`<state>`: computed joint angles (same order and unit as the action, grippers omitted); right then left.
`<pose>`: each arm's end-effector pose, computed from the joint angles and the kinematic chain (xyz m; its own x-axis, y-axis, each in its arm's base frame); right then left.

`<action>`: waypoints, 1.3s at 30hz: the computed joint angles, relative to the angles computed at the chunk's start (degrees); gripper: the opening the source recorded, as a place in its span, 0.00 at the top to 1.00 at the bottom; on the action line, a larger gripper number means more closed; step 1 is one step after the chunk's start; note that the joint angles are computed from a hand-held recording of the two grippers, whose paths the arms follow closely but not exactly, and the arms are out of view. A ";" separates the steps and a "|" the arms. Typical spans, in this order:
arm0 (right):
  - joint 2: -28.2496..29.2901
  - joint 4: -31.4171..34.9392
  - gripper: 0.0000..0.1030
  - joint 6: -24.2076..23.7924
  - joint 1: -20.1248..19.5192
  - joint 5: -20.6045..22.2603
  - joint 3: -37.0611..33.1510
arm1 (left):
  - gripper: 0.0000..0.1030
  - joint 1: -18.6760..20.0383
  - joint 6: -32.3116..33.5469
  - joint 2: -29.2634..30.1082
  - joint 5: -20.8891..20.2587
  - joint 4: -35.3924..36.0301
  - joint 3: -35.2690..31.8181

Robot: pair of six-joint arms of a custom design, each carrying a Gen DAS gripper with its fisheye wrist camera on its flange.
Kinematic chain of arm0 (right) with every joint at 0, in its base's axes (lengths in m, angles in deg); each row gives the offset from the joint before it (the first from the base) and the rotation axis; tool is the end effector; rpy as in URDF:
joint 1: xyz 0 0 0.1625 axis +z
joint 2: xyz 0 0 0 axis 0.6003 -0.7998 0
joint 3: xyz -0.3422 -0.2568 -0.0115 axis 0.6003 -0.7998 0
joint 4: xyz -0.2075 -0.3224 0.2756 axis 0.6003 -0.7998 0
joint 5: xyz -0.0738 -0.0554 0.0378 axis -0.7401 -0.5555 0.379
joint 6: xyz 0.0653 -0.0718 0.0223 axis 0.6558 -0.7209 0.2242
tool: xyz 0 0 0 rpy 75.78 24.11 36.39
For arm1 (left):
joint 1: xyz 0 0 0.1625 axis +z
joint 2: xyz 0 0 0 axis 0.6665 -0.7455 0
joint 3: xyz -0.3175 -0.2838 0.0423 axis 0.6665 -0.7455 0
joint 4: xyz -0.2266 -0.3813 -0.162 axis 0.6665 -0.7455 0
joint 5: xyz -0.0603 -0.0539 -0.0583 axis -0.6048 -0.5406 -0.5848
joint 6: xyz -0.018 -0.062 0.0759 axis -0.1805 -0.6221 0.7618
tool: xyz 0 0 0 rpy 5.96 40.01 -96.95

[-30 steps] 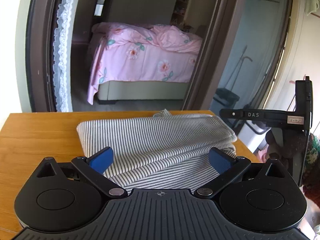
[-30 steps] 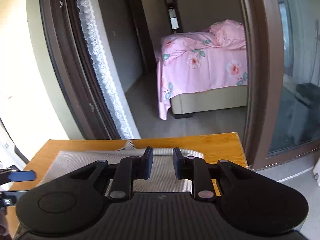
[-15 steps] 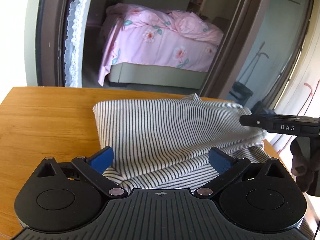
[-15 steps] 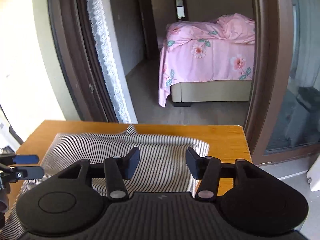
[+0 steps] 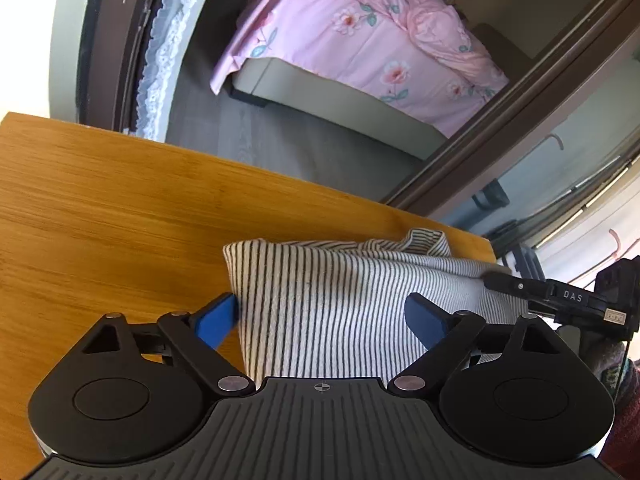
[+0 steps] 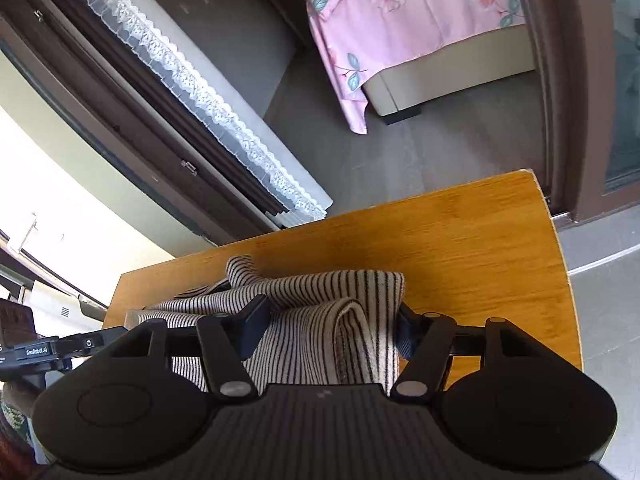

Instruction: Fold clothes

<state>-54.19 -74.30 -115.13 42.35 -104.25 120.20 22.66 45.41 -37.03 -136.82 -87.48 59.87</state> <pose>-0.0178 -0.8050 0.2513 -0.9478 -0.2162 0.2343 -0.3030 0.8393 -0.4514 -0.1779 -0.7718 0.1071 -0.9703 0.0560 -0.2352 0.1790 0.8200 -0.5436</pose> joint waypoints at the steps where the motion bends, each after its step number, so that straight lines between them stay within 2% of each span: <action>1: 0.66 0.46 0.39 -1.05 0.27 -0.27 -0.80 | 0.10 0.18 0.59 0.56 -0.37 -0.44 -0.59; 4: 1.82 -1.68 0.63 -4.81 1.10 -1.86 -0.91 | 0.14 0.31 2.48 1.88 -1.21 -2.49 -1.28; 5: 1.92 -2.97 0.69 -5.61 1.35 -2.12 -0.54 | 0.25 0.15 3.21 2.13 -0.39 -3.06 -1.26; 6: 2.03 -4.24 0.70 -6.42 1.60 -2.38 -0.19 | 0.40 -0.10 4.05 2.34 0.91 -3.62 -1.11; 9: 1.01 -8.81 0.76 -9.54 2.24 -1.50 2.28 | 0.62 -0.69 5.78 2.24 3.11 -4.95 -0.37; 12: -3.20 -13.35 0.78 -15.95 2.99 2.80 7.73 | 0.74 -2.23 9.59 0.22 4.69 -8.72 2.50; 14: -6.85 -15.41 0.78 -19.89 3.46 5.23 12.07 | 0.79 -3.96 13.18 -2.04 5.61 -12.41 5.66; 17: -13.10 -17.28 0.78 -24.76 3.92 7.34 19.50 | 0.80 -6.43 17.74 -6.17 5.82 -17.47 11.47; 20: -19.14 -17.79 0.78 -28.92 3.89 8.35 26.43 | 0.82 -9.00 19.56 -10.29 7.11 -19.92 17.91; 25: -27.39 -16.51 0.78 -35.80 2.93 8.00 36.13 | 0.89 -12.79 16.03 -16.30 8.08 -21.69 28.31; 31: -32.30 -15.09 0.78 -42.01 2.19 4.26 45.09 | 0.88 -14.73 11.30 -20.85 8.57 -24.55 37.29; 34: -32.54 -20.29 0.79 -41.35 1.31 3.53 48.67 | 0.87 -14.63 8.42 -21.59 8.57 -26.36 39.48; 36: -32.58 -23.19 0.80 -38.13 0.74 4.31 48.86 | 0.71 -14.24 6.05 -21.43 8.18 -25.91 39.39; 39: -31.07 -25.92 0.81 -33.16 1.08 4.50 46.05 | 0.58 -13.32 4.29 -20.61 5.88 -24.89 38.04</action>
<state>-85.25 -100.21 -148.29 43.43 -99.75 166.26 9.33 49.69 -57.64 -130.94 -112.37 97.91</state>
